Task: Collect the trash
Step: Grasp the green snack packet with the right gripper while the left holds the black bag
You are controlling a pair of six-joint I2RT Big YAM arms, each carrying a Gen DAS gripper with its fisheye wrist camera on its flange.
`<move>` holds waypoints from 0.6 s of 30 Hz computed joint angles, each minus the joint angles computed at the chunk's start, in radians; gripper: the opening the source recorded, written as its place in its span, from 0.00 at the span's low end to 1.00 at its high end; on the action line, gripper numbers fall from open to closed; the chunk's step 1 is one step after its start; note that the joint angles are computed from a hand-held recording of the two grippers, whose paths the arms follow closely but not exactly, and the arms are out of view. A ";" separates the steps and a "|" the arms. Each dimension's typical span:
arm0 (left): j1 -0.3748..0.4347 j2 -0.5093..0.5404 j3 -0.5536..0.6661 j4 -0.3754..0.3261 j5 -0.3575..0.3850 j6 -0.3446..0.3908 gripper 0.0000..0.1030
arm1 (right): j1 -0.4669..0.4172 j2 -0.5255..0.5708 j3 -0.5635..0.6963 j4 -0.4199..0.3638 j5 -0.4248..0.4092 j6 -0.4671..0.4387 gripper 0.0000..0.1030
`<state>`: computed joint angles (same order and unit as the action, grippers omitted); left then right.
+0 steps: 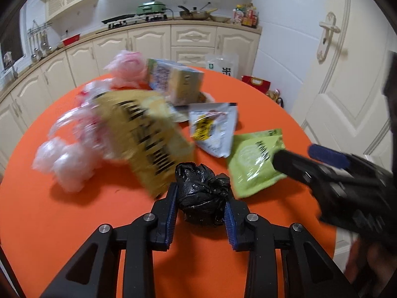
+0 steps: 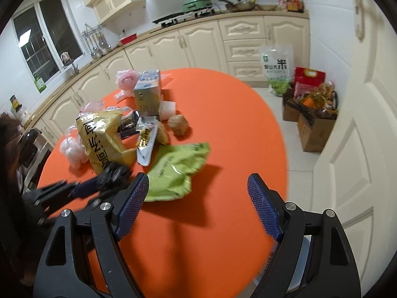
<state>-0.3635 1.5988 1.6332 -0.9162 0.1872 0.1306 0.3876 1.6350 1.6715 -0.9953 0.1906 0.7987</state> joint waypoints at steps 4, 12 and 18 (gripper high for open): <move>0.045 -0.081 -0.078 0.015 -0.003 0.004 0.29 | 0.000 0.074 0.087 -0.044 -0.024 -0.024 0.78; 0.082 -0.121 -0.091 -0.004 -0.004 0.020 0.29 | 0.027 0.209 0.275 -0.233 0.053 -0.073 0.48; 0.078 -0.134 -0.088 -0.019 0.011 0.025 0.29 | 0.055 0.150 0.204 -0.162 0.062 -0.103 0.24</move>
